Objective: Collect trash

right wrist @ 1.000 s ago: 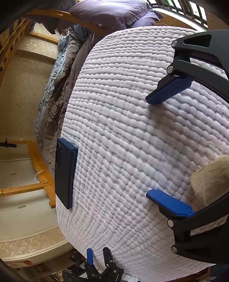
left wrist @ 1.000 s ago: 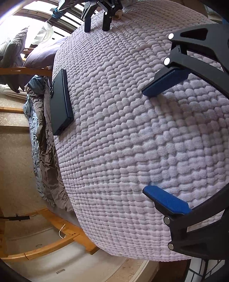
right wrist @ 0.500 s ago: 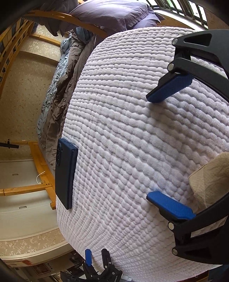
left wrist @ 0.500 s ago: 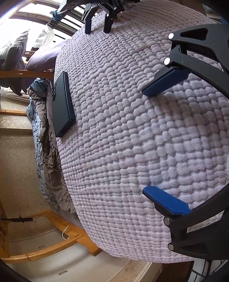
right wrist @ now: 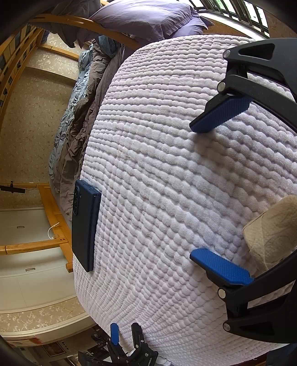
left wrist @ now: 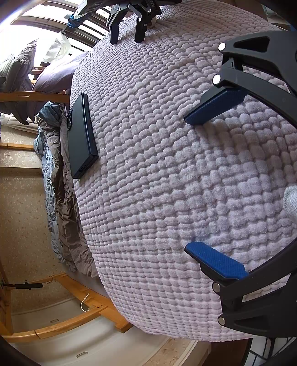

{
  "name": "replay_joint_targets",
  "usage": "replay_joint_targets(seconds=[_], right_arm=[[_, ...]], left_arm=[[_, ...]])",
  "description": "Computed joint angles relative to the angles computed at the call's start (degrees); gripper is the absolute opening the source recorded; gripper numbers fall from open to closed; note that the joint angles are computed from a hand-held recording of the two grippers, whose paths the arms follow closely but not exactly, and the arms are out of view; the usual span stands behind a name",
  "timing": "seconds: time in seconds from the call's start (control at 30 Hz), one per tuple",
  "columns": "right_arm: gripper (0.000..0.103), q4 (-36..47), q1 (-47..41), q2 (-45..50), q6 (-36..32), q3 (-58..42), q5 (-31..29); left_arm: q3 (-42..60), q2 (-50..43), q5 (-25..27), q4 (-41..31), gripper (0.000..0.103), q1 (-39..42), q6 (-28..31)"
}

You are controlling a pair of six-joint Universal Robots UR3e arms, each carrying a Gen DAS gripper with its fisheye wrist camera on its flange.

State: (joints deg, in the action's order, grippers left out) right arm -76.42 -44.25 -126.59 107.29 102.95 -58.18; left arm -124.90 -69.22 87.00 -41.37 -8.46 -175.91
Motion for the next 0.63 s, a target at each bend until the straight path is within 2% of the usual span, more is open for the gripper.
replay_joint_targets(seconds=[0.63], right_arm=[[0.099, -0.5, 0.4, 0.4, 0.4, -0.1, -0.1]], left_arm=[[-0.1, 0.0, 0.0, 0.1, 0.102, 0.1, 0.0]])
